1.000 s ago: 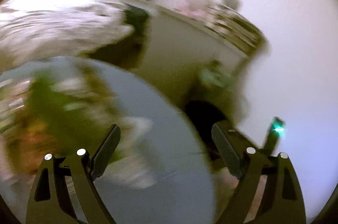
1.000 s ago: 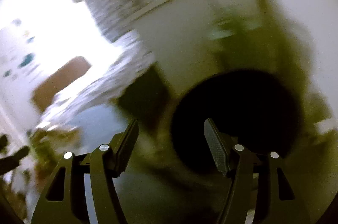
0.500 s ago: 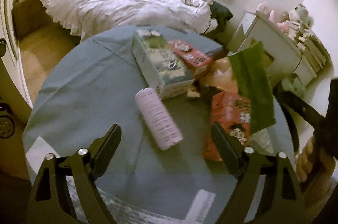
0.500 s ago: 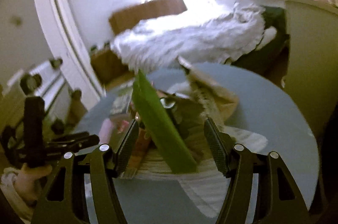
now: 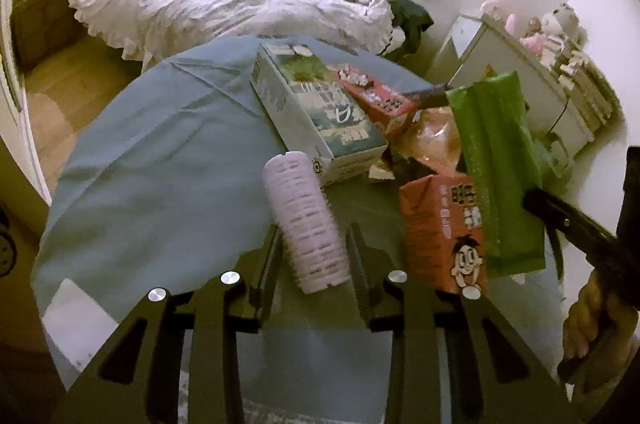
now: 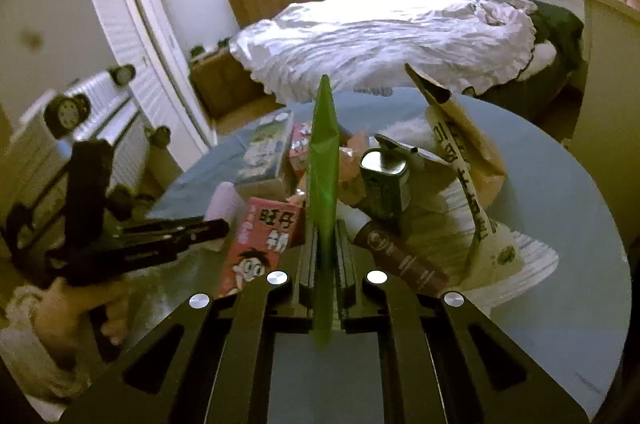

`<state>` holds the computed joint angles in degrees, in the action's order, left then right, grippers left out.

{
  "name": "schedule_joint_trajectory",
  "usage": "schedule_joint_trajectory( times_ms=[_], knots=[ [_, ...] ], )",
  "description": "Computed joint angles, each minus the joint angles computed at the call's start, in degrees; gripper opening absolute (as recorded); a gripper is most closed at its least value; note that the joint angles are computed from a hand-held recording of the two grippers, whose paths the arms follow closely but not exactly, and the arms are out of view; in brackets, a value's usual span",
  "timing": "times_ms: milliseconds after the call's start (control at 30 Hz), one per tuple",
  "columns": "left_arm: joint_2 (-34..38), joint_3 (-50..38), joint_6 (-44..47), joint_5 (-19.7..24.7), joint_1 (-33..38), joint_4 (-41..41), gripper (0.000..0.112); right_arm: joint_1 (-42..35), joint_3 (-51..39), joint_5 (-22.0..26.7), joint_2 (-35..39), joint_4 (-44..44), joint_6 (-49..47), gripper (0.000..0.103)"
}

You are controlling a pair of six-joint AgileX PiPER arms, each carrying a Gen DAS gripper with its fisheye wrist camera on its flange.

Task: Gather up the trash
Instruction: 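Grasp the pink hair roller with the left tool while the right tool grasps the green paper strip, then carry the roller and strip over the black bin and open both tools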

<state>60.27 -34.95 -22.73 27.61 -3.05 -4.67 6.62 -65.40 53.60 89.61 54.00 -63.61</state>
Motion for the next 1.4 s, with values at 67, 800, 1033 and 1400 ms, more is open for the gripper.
schedule_joint_trajectory(
  times_ms=[67, 800, 1033, 1400],
  knots=[
    [-2.28, 0.49, -0.69, 0.42, -0.14, 0.42, 0.032, -2.75, 1.4, 2.29, -1.64, 2.36, -1.54, 0.008],
    [20.32, -30.48, -19.11, -5.09, -30.8, 21.3, 0.032, -44.98, -1.51, 4.19, 3.35, 20.23, -11.14, 0.008],
    [42.5, -54.89, 4.53, -3.34, -33.89, -0.88, 0.032, -52.9, -7.02, 0.2, 12.35, 21.39, -8.2, 0.008],
    [71.34, -95.63, 9.19, 15.19, -35.83, -7.03, 0.032, -58.84, -8.25, -1.18, 19.41, 26.76, -14.01, 0.008]
  ],
)
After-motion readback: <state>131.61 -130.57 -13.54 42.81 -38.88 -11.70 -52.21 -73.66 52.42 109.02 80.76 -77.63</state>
